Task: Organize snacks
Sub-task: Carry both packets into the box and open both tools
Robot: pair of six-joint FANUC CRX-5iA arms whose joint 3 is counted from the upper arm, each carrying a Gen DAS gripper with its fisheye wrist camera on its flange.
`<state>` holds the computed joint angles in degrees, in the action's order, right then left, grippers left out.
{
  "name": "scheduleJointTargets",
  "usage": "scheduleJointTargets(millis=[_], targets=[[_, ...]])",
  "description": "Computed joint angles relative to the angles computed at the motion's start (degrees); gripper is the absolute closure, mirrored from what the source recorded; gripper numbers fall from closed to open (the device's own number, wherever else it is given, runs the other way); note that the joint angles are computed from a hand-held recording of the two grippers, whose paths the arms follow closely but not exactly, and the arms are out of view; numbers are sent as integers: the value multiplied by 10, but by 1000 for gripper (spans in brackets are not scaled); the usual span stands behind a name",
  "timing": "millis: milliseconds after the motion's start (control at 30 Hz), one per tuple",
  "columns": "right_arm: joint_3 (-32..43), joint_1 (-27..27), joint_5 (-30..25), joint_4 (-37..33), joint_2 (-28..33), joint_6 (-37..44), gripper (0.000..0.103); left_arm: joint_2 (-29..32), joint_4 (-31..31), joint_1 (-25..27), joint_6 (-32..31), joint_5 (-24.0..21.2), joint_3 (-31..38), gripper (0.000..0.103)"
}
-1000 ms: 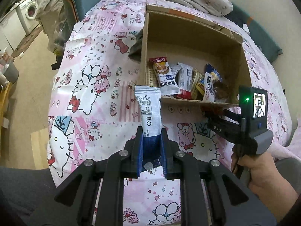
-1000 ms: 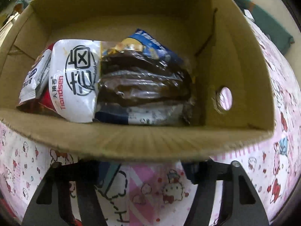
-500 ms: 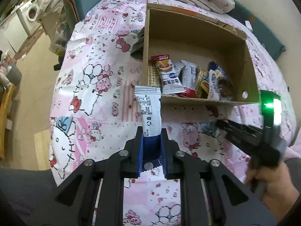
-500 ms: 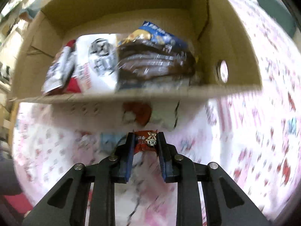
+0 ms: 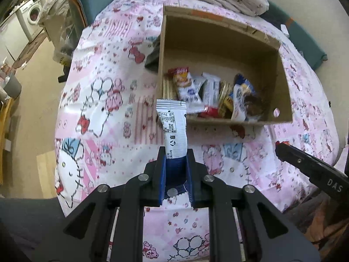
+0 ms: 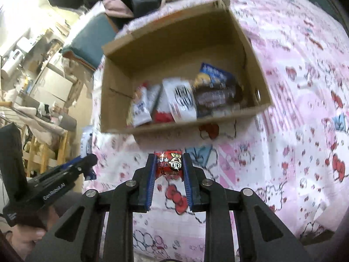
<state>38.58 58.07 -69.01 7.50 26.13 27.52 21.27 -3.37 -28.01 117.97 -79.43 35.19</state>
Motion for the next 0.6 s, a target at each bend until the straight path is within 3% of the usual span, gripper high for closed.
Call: scheduleJointTargets(millis=[167, 500, 600], targets=[[70, -11, -28, 48, 44, 11, 78, 43, -5, 4, -21, -19, 83, 90], [76, -53, 52, 47, 70, 27, 78, 170, -20, 8, -61, -76, 272, 89], [127, -51, 8, 62, 106, 53, 78, 163, 5, 15, -78, -20, 234, 89]])
